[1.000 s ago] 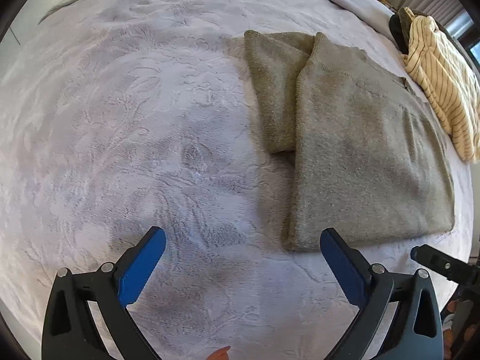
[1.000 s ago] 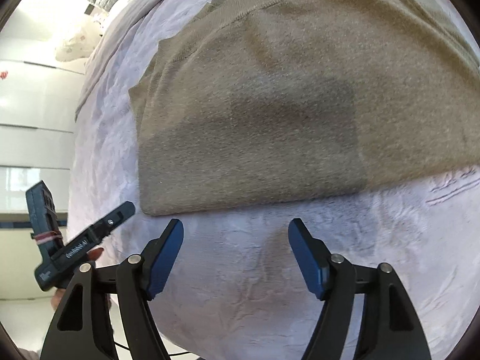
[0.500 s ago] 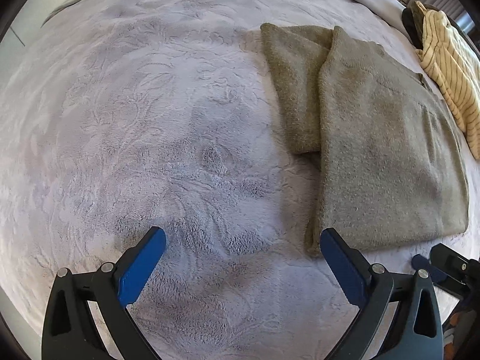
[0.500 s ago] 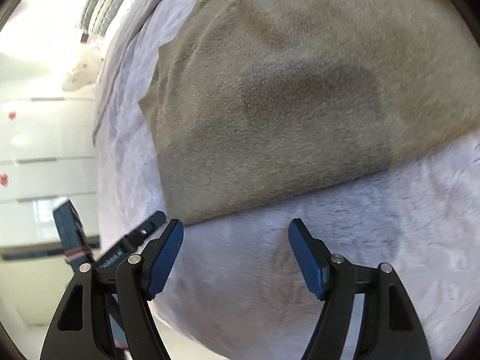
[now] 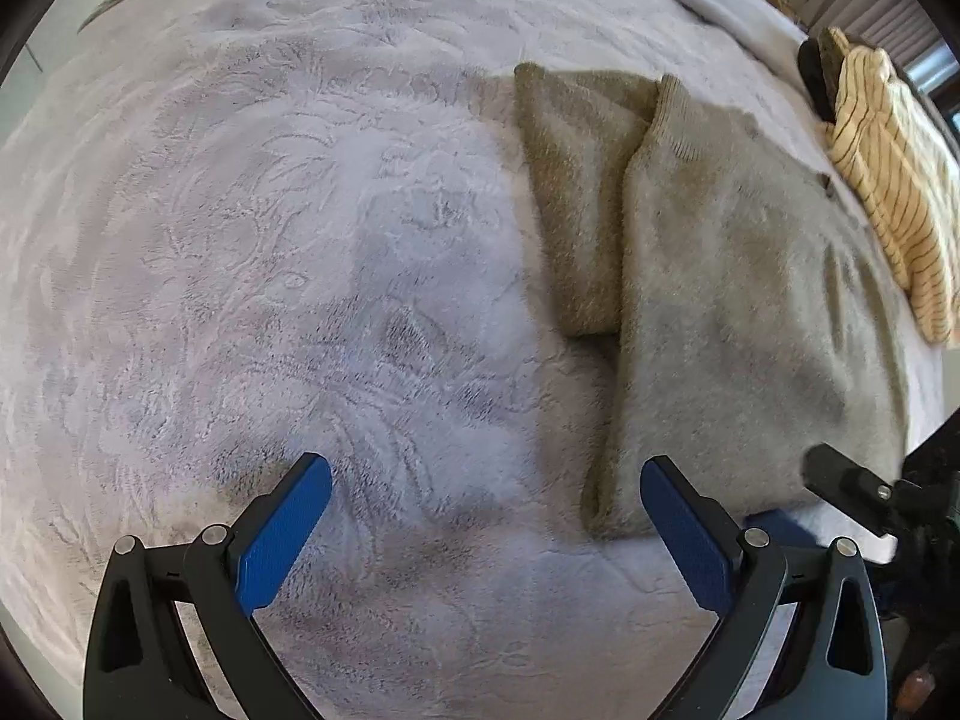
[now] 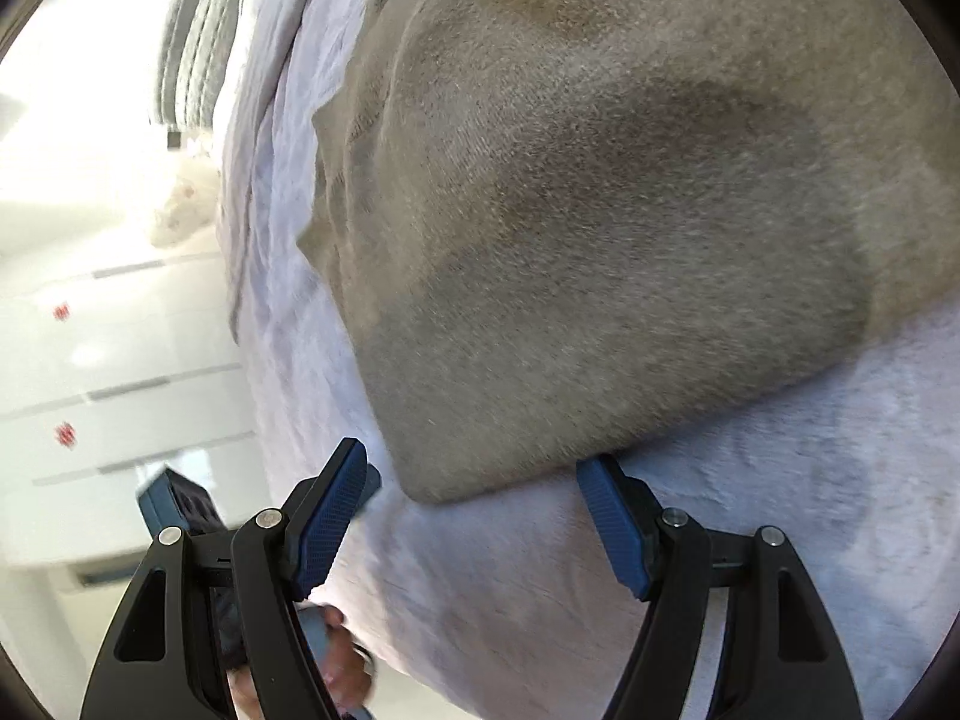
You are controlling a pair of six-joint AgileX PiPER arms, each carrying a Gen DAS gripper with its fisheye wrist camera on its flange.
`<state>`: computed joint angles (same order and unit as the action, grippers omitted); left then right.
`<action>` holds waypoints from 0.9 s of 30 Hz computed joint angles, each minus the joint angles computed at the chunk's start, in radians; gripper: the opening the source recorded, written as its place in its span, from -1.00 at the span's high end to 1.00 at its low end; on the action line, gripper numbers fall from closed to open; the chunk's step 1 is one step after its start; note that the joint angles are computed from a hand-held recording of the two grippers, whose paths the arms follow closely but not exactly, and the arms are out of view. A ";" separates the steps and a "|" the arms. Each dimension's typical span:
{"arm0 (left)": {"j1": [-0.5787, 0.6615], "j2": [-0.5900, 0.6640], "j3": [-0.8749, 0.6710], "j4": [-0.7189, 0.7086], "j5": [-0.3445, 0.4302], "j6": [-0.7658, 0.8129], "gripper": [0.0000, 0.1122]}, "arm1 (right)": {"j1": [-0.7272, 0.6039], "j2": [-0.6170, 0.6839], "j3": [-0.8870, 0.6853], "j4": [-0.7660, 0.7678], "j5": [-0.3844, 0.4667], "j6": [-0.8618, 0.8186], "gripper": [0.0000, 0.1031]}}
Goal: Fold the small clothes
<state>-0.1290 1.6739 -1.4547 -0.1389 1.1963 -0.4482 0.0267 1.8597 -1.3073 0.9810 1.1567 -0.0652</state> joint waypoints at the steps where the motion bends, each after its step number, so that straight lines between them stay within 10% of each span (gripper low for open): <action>1: 0.014 -0.004 -0.001 -0.018 -0.008 0.009 -0.84 | -0.001 0.005 0.011 0.028 -0.011 -0.007 -0.47; 16: 0.158 0.031 -0.018 -0.345 -0.094 0.210 -0.84 | 0.008 0.056 0.223 0.562 -0.149 -0.170 -0.45; 18: 0.171 0.055 -0.029 -0.408 -0.104 0.249 -0.84 | 0.002 0.061 0.221 0.579 -0.138 -0.186 0.09; 19: 0.179 0.068 -0.039 -0.438 -0.103 0.269 -0.84 | -0.004 0.065 0.213 0.577 -0.123 -0.198 0.69; 27: 0.178 0.212 -0.177 -0.622 -0.092 0.352 -0.84 | -0.062 0.050 0.061 0.513 0.004 -0.274 0.80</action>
